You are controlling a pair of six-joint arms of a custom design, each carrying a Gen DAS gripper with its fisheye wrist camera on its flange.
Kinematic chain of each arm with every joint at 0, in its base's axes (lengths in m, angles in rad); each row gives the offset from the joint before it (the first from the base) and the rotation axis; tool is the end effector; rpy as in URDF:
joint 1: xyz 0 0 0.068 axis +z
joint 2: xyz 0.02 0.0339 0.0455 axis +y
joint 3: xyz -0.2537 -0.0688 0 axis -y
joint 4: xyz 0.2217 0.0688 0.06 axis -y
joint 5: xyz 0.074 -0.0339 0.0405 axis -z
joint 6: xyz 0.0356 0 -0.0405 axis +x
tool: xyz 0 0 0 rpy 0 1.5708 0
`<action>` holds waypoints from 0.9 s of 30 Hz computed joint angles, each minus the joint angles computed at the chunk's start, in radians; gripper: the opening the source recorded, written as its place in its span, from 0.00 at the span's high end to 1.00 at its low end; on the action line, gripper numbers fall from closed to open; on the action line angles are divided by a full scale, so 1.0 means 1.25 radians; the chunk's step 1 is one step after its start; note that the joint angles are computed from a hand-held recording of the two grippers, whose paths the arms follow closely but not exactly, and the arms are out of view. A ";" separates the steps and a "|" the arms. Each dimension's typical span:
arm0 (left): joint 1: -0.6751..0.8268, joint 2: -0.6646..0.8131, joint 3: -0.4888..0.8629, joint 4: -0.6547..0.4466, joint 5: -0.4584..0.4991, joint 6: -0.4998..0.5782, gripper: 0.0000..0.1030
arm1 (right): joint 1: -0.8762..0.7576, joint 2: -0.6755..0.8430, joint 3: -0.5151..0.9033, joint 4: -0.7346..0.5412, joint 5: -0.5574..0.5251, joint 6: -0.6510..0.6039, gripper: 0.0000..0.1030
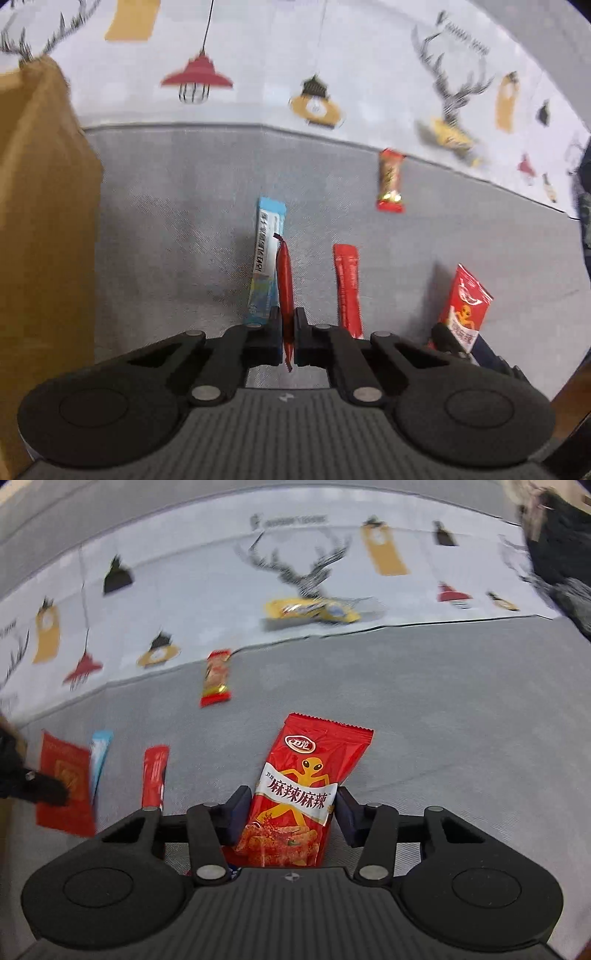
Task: Organize snacks
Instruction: 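Carry the red stick pack and red snack bag over the box with both grippers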
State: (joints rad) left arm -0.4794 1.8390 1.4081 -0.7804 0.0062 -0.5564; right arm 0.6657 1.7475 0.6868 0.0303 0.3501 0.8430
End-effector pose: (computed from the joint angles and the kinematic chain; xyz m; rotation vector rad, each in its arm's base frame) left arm 0.3125 -0.1627 0.2175 -0.1070 2.8186 -0.2613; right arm 0.2281 0.1636 0.1069 0.3448 2.4902 0.1527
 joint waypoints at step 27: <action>-0.116 -0.860 -0.014 -0.580 -0.178 0.014 0.95 | 0.686 -0.145 0.643 -0.777 0.336 0.421 0.50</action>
